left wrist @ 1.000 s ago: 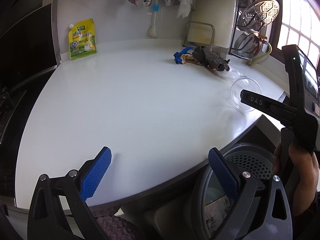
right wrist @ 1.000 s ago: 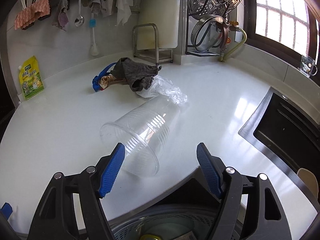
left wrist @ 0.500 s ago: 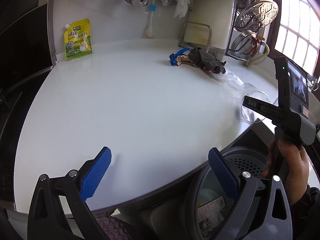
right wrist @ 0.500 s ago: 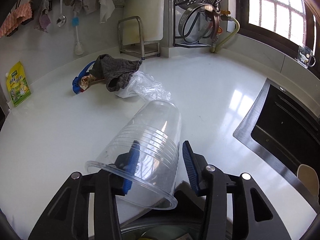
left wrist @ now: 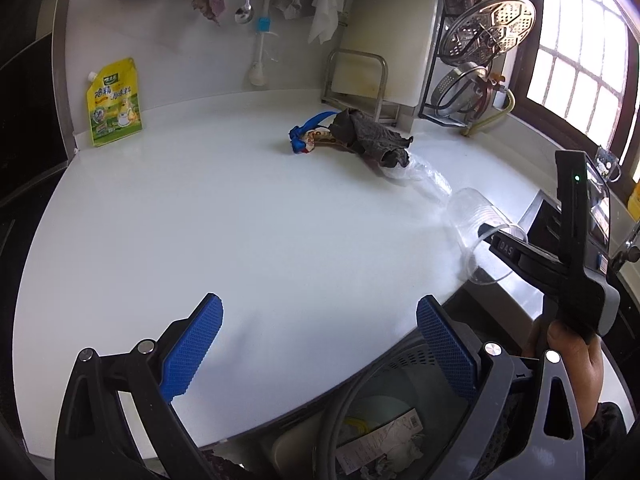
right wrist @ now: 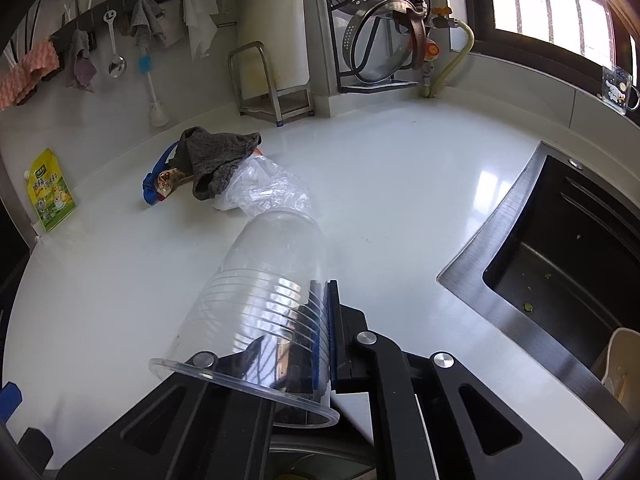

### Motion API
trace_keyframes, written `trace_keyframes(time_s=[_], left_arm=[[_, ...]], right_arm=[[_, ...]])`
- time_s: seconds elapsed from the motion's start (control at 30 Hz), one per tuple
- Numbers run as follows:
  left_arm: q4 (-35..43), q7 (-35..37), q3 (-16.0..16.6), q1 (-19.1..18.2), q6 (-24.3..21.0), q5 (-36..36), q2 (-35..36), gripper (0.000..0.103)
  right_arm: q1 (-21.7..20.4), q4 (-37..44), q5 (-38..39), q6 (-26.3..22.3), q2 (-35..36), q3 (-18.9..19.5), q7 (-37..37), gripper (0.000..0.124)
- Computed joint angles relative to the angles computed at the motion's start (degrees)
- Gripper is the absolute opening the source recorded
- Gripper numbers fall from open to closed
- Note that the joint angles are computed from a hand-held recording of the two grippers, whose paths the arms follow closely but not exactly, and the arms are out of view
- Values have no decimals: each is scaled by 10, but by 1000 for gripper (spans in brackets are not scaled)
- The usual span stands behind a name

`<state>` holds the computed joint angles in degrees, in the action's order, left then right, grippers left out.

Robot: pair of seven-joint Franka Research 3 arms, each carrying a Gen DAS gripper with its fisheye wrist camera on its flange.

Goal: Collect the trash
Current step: 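Reach the right tool to the clear plastic cup and grasp its rim, then grasp the dark grey cloth with the left tool while the right tool holds the cup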

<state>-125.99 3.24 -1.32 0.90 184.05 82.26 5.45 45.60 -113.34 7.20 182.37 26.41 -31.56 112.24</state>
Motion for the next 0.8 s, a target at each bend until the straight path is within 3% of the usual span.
trace_keyframes(time_s=[0.1, 0.23, 0.47, 0.63, 0.8], left_arm=[[25, 66, -10, -4, -11, -75, 20, 96], [92, 87, 3, -38, -40, -109, 59, 96], [235, 204, 3, -70, -111, -240, 153, 96], [353, 343, -46, -47, -165, -389, 238, 96], [481, 401, -32, -76, -228, -456, 325, 96]], right_arm=[[-29, -15, 5, 14, -19, 20, -15, 3], [-73, -26, 23, 23, -37, 53, -45, 3], [-187, -3, 58, 26, -35, 161, -101, 3], [-263, 27, 78, 17, -20, 239, -135, 3], [-346, 44, 104, 16, -9, 329, -174, 3]])
